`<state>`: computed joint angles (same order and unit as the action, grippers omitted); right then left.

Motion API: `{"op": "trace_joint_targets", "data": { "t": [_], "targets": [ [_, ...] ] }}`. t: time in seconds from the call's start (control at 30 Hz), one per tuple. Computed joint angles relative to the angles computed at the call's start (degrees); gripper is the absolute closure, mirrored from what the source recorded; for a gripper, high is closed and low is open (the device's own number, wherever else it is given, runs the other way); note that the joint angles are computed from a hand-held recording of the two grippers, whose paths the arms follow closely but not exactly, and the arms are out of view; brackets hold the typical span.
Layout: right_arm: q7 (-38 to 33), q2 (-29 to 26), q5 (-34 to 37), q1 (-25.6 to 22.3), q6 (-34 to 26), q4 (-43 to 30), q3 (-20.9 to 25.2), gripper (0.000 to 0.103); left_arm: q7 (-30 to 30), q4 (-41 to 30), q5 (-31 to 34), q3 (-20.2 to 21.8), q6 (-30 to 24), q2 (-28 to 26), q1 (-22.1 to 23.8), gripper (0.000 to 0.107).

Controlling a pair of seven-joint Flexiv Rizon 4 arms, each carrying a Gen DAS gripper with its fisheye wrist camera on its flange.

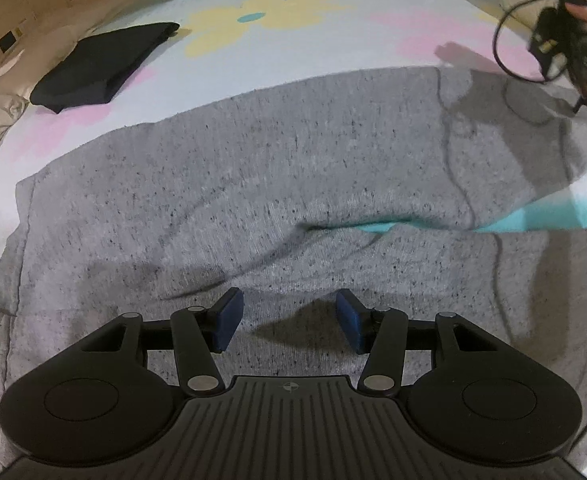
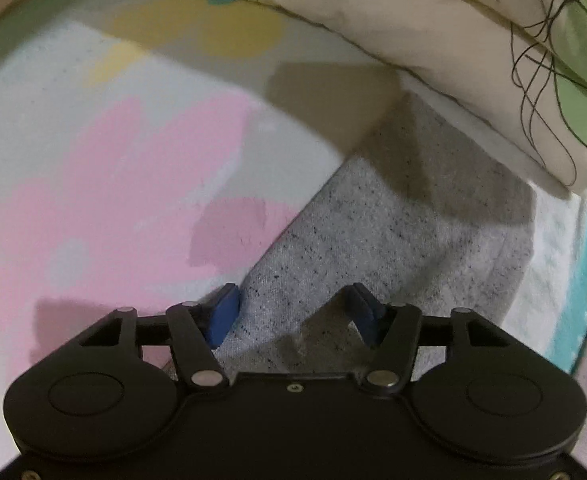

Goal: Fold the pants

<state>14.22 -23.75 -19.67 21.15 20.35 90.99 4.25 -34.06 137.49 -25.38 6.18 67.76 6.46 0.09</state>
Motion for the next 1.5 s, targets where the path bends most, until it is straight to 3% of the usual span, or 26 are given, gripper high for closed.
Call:
{"op": "trace_joint_targets", "data": {
  "t": [0.03, 0.07, 0.1, 0.2, 0.37, 0.47, 0.7, 0.83, 1.23, 1.3, 1.33, 1.43, 1.5],
  "targets": [
    [0.2, 0.6, -0.4, 0.1, 0.7, 0.9, 0.1, 0.063, 0.4, 0.2, -0.8, 0.1, 0.0, 0.4, -0.2, 0.057],
    [-0.6, 1.5, -0.4, -0.1, 1.8, 1.9, 0.5, 0.088, 1.1, 0.2, -1.9, 0.2, 0.2, 0.6, -0.5, 0.057],
    [-2.4, 2.5, 0.3, -0.6, 3.3, 2.9, 1.2, 0.096, 2.3, 0.1, -3.6, 0.2, 0.8, 0.5, -1.1, 0.057],
    [-4.7, 5.7, 1.0, -0.4, 2.8, 5.2, 2.3, 0.096, 2.8, -1.1, -5.6, 0.3, 0.1, 0.6, -1.2, 0.057],
    [-3.5, 13.4, 1.0, -0.3, 7.8, 13.5, 4.6, 0.096, -1.4, -6.9, -8.7, 0.2, -6.6, -0.9, 0.5, 0.057],
    [-2.8, 16.2, 1.3, -0.1, 9.8, 17.4, 6.0, 0.096, -6.0, -11.8, -8.2, -0.9, -8.7, -3.9, 1.5, 0.057],
    [-1.6, 17.7, -0.3, 1.4, 10.4, 20.6, 7.4, 0.098, -16.8, -25.4, -6.9, -4.0, -19.0, -13.9, 3.2, 0.057],
    [-1.7, 17.4, -1.0, 1.7, 10.5, 20.3, 7.3, 0.098, -22.1, -28.7, -6.3, -5.1, -18.9, -18.0, 3.4, 0.057],
    [-3.1, 19.8, 0.6, -0.9, 16.5, 25.7, 7.0, 0.097, -32.1, -36.9, 5.7, -5.5, -20.9, -27.3, 2.4, 0.058],
    [-3.4, 19.9, 0.6, -1.0, 16.6, 25.8, 7.0, 0.097, -32.0, -37.3, 4.0, -6.5, -21.7, -28.4, 3.3, 0.073],
    [-3.6, 19.9, 0.7, -1.0, 16.5, 25.7, 7.0, 0.097, -32.1, -37.8, 3.1, -6.9, -22.7, -29.0, 3.7, 0.093],
    [-3.5, 20.1, 0.5, -1.1, 17.0, 25.9, 7.0, 0.097, -32.8, -36.9, 0.5, -7.4, -20.8, -29.0, 4.3, 0.103],
    [-2.8, 20.6, -0.2, -1.2, 17.8, 26.7, 7.0, 0.097, -30.4, -34.3, -0.3, -7.7, -17.9, -26.7, 4.3, 0.104]
  ]
}}
